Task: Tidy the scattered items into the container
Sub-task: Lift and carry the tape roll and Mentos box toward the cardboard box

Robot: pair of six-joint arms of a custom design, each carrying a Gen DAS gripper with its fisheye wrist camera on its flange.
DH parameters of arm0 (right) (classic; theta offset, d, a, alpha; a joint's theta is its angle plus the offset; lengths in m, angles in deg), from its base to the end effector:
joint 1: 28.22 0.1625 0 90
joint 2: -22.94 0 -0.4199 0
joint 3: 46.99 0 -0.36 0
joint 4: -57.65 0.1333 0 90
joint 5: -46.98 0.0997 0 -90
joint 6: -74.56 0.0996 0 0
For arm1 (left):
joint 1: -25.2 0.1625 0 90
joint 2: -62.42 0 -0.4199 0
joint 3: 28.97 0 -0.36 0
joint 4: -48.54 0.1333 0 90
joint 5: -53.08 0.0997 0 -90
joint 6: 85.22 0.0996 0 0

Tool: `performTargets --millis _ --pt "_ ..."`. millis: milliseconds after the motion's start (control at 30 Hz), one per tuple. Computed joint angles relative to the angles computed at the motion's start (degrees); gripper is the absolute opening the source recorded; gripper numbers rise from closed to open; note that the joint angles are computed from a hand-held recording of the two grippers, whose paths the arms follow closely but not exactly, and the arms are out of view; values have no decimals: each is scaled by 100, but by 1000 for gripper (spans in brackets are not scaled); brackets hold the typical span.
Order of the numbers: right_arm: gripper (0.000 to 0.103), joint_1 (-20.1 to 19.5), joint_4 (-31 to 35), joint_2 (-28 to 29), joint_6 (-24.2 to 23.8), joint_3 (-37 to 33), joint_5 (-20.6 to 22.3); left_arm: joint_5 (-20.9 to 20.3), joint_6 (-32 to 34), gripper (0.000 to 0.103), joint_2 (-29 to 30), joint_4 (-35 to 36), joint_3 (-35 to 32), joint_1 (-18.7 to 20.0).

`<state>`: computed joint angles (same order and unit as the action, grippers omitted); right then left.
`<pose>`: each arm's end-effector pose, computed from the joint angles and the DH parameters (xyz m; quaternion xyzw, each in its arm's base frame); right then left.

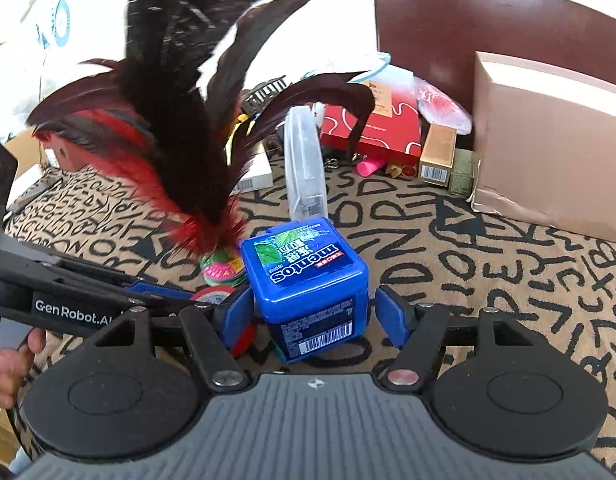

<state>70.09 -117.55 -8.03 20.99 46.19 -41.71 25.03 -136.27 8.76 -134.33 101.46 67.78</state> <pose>0.2293 -0.6320 0.0074 0.5057 -0.8393 0.1882 0.0663 -0.1743 -0.4606 0.1329 -0.0989 0.8462 -0.4644 0.2418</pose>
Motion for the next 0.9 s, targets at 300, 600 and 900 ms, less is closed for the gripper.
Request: performTargets --millis 300,600,900 --pt "66 -28 347 11 173 -109 50 147 -239 13 -9 693 -196 -2" --pt "65 -178 46 -405 484 321 -84 -117 203 12 384 763 -704 -45" --pt "65 -362 -554 -821 627 496 59 -282 1755 12 950 248 -1693 -1"
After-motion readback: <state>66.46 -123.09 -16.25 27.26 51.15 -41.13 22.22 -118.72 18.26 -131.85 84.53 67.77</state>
